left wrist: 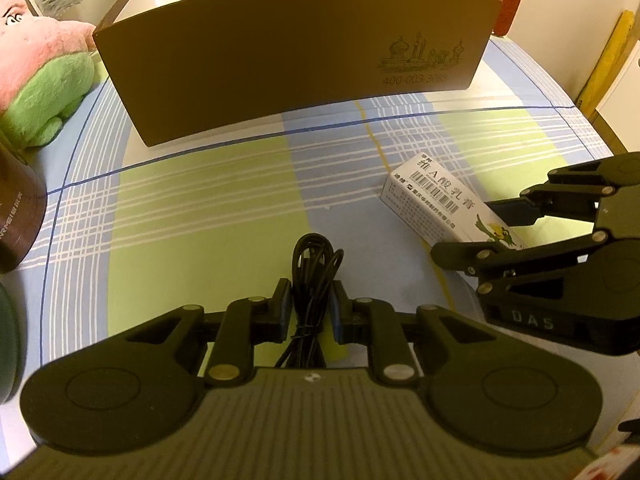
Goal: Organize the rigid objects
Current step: 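Lift cable with left tool while right tool lifts medicine box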
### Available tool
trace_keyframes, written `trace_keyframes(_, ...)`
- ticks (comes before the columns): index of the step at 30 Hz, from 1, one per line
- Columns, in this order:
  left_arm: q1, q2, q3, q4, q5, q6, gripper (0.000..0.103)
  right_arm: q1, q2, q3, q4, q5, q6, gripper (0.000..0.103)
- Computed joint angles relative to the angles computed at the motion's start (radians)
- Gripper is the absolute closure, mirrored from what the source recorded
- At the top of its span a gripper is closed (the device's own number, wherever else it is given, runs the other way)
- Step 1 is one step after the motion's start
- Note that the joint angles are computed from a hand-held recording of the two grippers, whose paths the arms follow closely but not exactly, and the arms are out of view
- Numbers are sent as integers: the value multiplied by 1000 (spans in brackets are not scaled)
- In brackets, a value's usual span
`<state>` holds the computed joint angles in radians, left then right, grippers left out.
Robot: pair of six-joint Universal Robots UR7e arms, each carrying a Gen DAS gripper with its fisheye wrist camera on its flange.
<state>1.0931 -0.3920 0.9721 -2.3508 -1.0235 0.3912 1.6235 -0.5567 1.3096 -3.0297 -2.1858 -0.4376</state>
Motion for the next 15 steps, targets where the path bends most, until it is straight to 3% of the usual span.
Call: trace_keyframes(15, 2, -3, 0, -1, -8, -3, 89, 2, -4, 3, 7, 1, 9, 68)
